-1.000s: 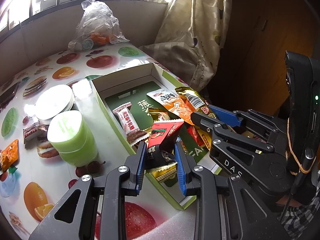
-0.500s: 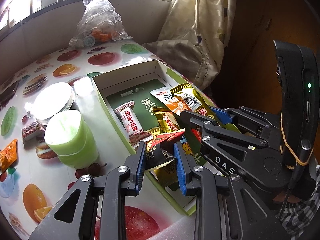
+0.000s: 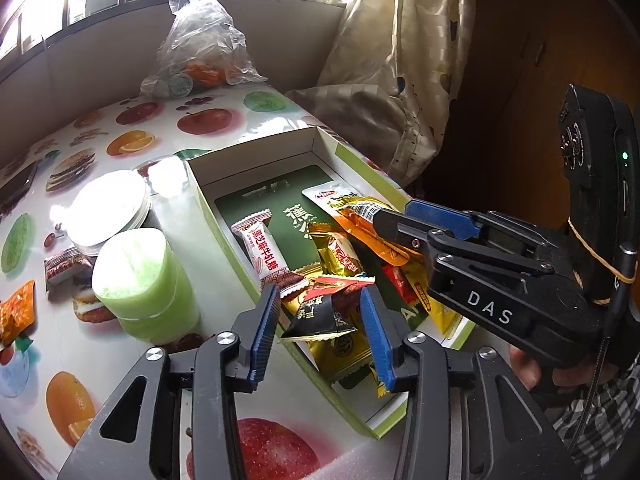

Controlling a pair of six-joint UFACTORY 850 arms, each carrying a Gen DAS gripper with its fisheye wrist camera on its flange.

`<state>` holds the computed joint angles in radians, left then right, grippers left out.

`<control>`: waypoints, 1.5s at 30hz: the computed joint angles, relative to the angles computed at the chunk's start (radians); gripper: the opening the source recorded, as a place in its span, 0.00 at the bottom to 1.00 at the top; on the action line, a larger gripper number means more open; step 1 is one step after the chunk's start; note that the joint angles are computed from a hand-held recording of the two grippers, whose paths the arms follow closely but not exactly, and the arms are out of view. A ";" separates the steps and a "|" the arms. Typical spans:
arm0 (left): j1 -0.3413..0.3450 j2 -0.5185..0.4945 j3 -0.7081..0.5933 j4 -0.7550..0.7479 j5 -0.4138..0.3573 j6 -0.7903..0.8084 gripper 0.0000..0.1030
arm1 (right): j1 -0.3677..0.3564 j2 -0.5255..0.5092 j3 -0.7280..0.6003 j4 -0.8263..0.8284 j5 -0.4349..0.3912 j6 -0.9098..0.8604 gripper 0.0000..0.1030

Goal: Organize snacks
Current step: 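Open both tools to drop the snacks into the green box, then move both open tools back over the remaining snacks on the table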

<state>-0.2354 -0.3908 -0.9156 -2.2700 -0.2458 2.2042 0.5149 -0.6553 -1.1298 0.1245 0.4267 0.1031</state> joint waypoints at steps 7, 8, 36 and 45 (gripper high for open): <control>0.009 0.016 0.013 -0.026 -0.013 0.024 0.48 | -0.005 0.031 0.041 -0.020 0.038 0.064 0.32; 0.011 0.020 0.016 -0.034 -0.017 0.033 0.48 | -0.005 0.037 0.048 -0.012 0.041 0.061 0.32; 0.063 0.174 0.166 -0.365 -0.018 0.342 0.48 | 0.119 0.094 0.128 0.263 0.123 -0.115 0.34; 0.098 0.214 0.216 -0.465 -0.037 0.445 0.48 | 0.159 0.090 0.119 0.268 0.127 -0.112 0.36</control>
